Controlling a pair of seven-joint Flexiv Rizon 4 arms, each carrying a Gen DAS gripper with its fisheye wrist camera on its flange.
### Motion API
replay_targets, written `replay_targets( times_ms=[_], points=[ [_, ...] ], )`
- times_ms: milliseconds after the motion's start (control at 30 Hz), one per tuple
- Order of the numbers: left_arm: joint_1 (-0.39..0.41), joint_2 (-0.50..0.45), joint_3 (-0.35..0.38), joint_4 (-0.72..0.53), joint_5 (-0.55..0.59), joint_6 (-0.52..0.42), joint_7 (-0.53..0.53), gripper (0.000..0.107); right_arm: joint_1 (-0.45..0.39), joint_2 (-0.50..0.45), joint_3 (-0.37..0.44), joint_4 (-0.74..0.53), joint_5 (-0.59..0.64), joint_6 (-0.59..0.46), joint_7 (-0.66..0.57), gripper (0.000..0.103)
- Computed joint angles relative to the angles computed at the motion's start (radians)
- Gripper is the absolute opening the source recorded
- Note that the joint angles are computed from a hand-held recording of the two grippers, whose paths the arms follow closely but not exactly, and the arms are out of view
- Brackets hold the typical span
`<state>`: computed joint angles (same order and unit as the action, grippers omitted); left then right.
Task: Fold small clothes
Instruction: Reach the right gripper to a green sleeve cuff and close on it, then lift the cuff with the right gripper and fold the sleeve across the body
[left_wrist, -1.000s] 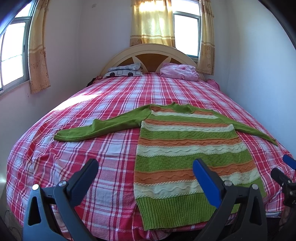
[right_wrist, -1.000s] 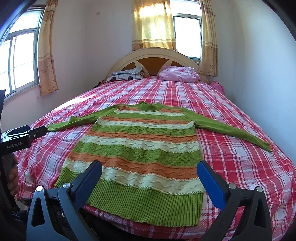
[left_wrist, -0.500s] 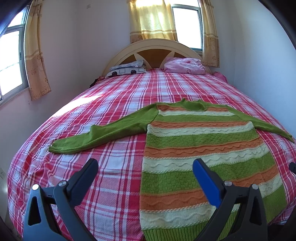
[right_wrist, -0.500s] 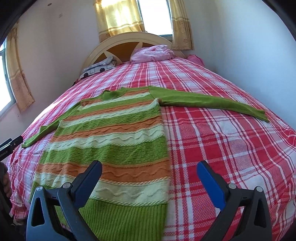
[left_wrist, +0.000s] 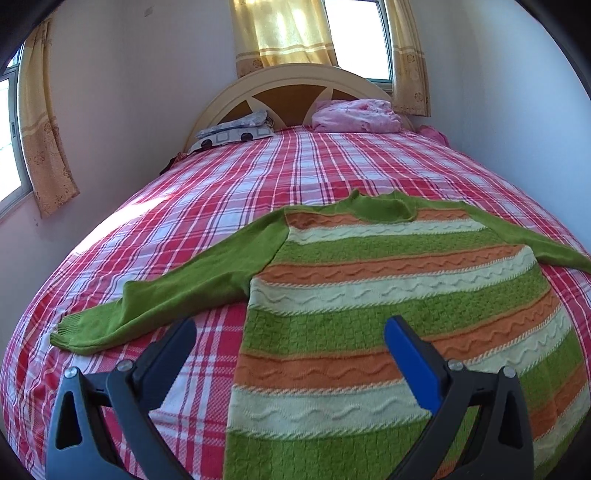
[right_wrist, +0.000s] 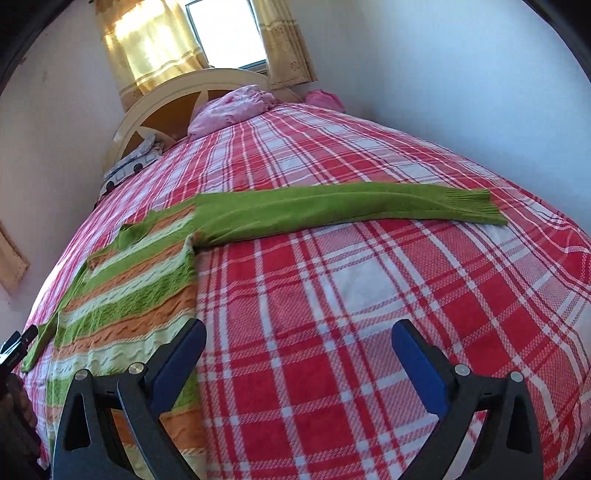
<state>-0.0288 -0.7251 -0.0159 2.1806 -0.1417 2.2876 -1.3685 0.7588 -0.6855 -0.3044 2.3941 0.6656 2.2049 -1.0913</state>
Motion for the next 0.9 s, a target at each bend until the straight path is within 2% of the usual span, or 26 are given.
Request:
replay_targets(
  times_ms=[33, 100, 267, 367, 500, 600, 767, 900],
  points=[
    [-0.011, -0.013, 0.005, -0.019, -0.007, 0.003, 0.009, 0.103, -0.062, 0.005, 0.034, -0.002, -0.034, 0.011, 0.013, 0.093],
    [-0.041, -0.037, 0.018, -0.055, -0.036, 0.002, 0.034, 0.103, -0.178, 0.013, 0.093, -0.011, -0.102, 0.014, 0.039, 0.080],
    [-0.051, -0.082, 0.011, -0.125, -0.070, -0.051, 0.067, 0.103, -0.420, 0.007, 0.193, -0.027, -0.218, 0.046, 0.128, 0.073],
    [-0.069, -0.105, 0.022, -0.150, -0.094, -0.068, 0.085, 0.103, -0.554, 0.001, 0.236, -0.029, -0.287, 0.064, 0.196, 0.064],
    [-0.092, -0.117, 0.035, -0.167, -0.120, -0.080, 0.112, 0.103, -0.657, -0.010, 0.249, -0.040, -0.344, 0.073, 0.265, 0.055],
    [-0.111, -0.124, 0.047, -0.176, -0.136, -0.052, 0.129, 0.103, -0.722, -0.029, 0.264, -0.051, -0.381, 0.091, 0.321, 0.050],
    [-0.112, -0.131, 0.040, -0.198, -0.154, -0.056, 0.157, 0.103, -0.756, -0.043, 0.258, -0.065, -0.392, 0.096, 0.392, 0.049],
    [-0.122, -0.140, 0.042, -0.213, -0.182, -0.077, 0.169, 0.103, -0.833, -0.079, 0.304, -0.081, -0.433, 0.164, 0.488, 0.049]
  ],
)
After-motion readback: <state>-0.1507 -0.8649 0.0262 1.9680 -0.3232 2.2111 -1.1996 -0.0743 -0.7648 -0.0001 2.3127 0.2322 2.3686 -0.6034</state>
